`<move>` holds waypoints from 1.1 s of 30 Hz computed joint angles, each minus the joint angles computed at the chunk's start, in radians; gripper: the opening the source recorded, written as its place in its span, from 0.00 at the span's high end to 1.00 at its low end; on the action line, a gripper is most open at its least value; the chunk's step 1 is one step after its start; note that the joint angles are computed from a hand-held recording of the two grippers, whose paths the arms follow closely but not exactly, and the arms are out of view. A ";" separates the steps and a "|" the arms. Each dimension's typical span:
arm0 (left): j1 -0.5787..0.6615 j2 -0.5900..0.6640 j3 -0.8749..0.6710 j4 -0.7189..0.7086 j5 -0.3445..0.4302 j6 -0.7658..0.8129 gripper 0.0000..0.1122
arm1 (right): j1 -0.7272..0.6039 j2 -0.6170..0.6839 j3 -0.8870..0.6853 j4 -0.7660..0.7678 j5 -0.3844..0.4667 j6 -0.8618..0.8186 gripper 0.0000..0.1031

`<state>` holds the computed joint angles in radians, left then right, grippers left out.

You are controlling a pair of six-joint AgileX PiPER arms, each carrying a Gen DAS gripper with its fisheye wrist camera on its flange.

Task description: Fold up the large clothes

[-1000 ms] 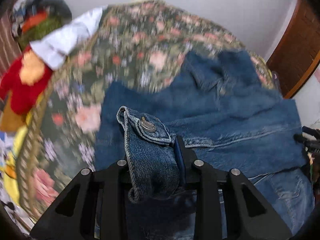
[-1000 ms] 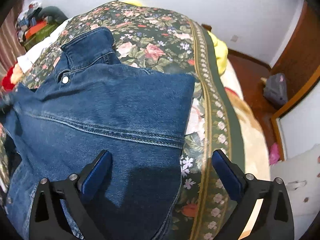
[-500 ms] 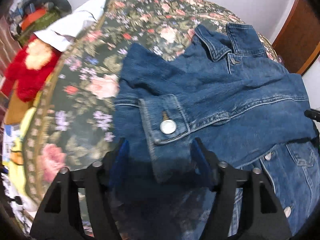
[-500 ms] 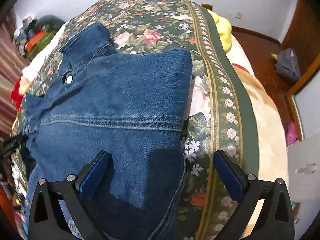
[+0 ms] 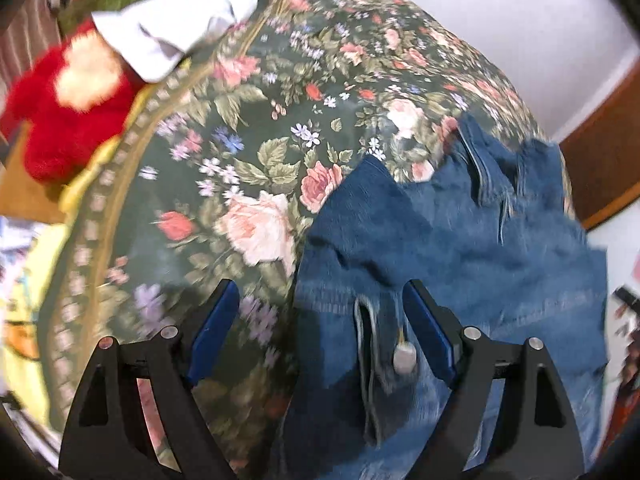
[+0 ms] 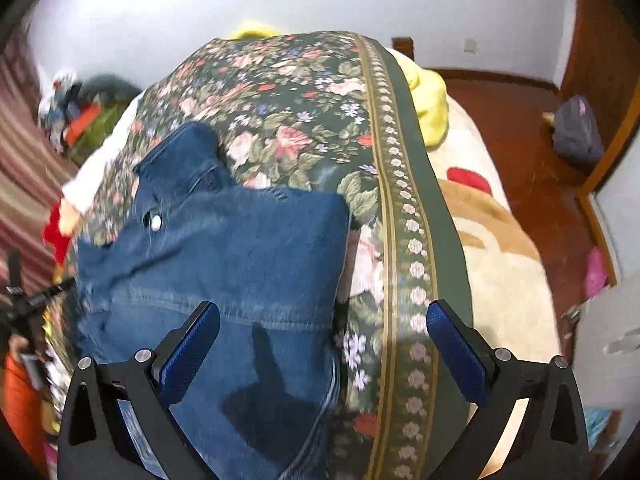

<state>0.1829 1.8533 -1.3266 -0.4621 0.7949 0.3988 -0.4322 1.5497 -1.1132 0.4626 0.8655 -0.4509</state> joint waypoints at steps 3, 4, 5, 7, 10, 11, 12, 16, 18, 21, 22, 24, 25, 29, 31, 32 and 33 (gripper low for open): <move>0.008 0.077 -0.062 -0.081 0.031 0.033 0.27 | -0.006 0.075 -0.043 0.027 0.005 0.016 0.05; 0.010 0.108 -0.090 -0.110 0.045 0.052 0.27 | -0.004 0.103 -0.060 0.042 0.012 0.010 0.07; 0.009 0.128 -0.107 -0.127 0.054 0.066 0.29 | 0.001 0.129 -0.079 0.051 0.018 0.008 0.10; 0.000 0.160 -0.139 -0.137 0.062 0.073 0.32 | 0.018 0.171 -0.106 0.067 0.020 0.001 0.16; -0.028 0.197 -0.165 -0.147 0.057 0.103 0.43 | 0.064 0.219 -0.129 0.097 0.004 -0.021 0.28; -0.046 0.208 -0.169 -0.130 0.051 0.099 0.47 | 0.078 0.234 -0.136 0.117 0.008 -0.034 0.35; -0.059 0.207 -0.162 -0.116 0.031 0.093 0.54 | 0.099 0.244 -0.137 0.115 -0.005 -0.024 0.38; -0.095 0.192 -0.140 -0.076 -0.015 0.060 0.72 | 0.170 0.229 -0.106 0.082 -0.103 -0.018 0.66; -0.107 0.158 -0.131 -0.056 -0.017 0.029 0.83 | 0.209 0.194 -0.100 0.027 -0.161 0.009 0.76; -0.137 0.075 -0.113 -0.003 -0.054 0.003 0.87 | 0.239 0.166 -0.143 -0.017 -0.178 0.050 0.81; -0.141 0.048 -0.119 -0.003 -0.052 0.001 0.87 | 0.254 0.160 -0.168 -0.042 -0.184 0.073 0.81; -0.142 0.019 -0.147 -0.003 -0.047 -0.005 0.89 | 0.283 0.164 -0.220 -0.086 -0.189 0.109 0.83; -0.147 -0.007 -0.150 0.006 -0.064 -0.010 0.89 | 0.304 0.171 -0.254 -0.121 -0.195 0.139 0.84; -0.172 -0.035 -0.195 0.082 -0.125 -0.054 0.89 | 0.366 0.239 -0.424 -0.246 -0.170 0.237 0.87; -0.169 0.006 -0.262 0.119 -0.105 -0.103 0.89 | 0.383 0.302 -0.530 -0.278 -0.131 0.276 0.87; -0.166 0.031 -0.289 0.142 -0.096 -0.131 0.89 | 0.389 0.341 -0.586 -0.290 -0.104 0.292 0.87; -0.160 0.065 -0.327 0.159 -0.079 -0.157 0.89 | 0.393 0.385 -0.643 -0.301 -0.074 0.308 0.87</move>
